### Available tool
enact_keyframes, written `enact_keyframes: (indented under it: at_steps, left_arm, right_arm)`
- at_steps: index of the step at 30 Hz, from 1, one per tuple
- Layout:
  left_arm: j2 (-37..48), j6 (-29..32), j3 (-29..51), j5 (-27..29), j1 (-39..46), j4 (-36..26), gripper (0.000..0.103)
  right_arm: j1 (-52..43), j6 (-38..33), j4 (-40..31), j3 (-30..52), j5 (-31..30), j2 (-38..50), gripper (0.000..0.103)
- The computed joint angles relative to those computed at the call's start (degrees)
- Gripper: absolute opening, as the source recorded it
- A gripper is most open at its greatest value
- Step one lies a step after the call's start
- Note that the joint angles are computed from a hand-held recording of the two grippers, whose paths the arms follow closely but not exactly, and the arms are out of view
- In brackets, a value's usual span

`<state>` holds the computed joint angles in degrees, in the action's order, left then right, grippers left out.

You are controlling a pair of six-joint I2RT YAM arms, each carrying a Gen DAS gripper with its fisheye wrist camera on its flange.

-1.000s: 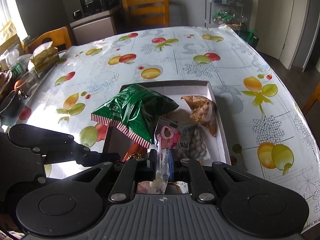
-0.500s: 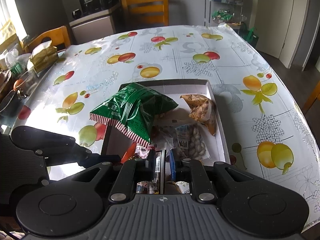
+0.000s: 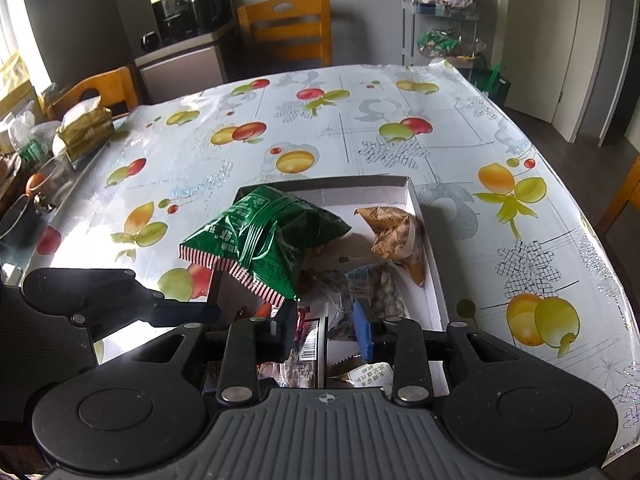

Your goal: Organize snacks

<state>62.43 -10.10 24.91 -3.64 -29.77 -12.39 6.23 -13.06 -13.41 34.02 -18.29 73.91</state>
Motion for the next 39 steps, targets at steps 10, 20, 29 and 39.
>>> enact_keyframes:
  at_steps: [10,20,29,39]
  left_arm:
    - [-2.65,-0.18,0.02,-0.45,1.74,-2.09,0.078]
    - [-5.51,0.68,-0.3,-3.84,1.51,-4.11,0.089]
    - [-8.09,1.01,-1.05,-3.33,2.84,-4.87,0.094]
    - [-9.92,2.16,-1.36,-3.16,3.55,-5.25,0.094]
  right_arm:
    - [-0.28,1.15,0.7,0.32,-0.5,-1.41,0.047]
    - [0.21,1.74,1.02,0.22,-0.43,-2.69,0.06]
    - [-0.61,2.34,0.58,-0.25,-1.01,-4.24,0.065]
    - [0.06,3.18,0.53,-0.65,-0.57,-5.55,0.068]
